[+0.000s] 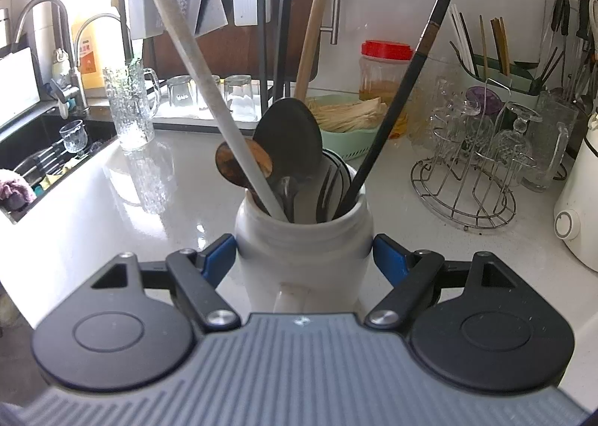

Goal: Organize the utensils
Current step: 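Lower the white chopstick into the mug and open the left tool, then move the left tool down to the second white chopstick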

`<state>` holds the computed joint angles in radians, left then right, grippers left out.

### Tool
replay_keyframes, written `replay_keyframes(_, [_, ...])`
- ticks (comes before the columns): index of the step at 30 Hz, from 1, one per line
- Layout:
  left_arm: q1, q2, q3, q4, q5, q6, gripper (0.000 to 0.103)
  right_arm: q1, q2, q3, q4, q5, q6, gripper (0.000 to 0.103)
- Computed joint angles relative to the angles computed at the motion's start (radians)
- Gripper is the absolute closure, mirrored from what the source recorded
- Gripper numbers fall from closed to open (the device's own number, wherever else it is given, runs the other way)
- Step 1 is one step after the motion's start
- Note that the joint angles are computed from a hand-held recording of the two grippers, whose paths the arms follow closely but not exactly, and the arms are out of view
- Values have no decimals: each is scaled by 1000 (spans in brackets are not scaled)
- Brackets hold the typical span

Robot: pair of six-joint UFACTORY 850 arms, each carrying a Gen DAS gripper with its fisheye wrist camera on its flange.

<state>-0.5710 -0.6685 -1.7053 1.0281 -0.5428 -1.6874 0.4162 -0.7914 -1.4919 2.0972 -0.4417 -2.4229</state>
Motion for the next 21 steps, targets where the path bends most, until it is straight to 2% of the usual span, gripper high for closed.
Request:
replay_keyframes(7, [7, 38, 106, 78, -36, -206, 53, 4, 2, 6, 37, 3, -26, 20])
replay_keyframes(16, [34, 52, 182, 88, -67, -288, 53, 10, 0, 3, 75, 16, -48, 20])
replay_keyframes(21, [68, 43, 210, 79, 7, -317, 48, 11, -4, -5, 63, 22, -36, 20])
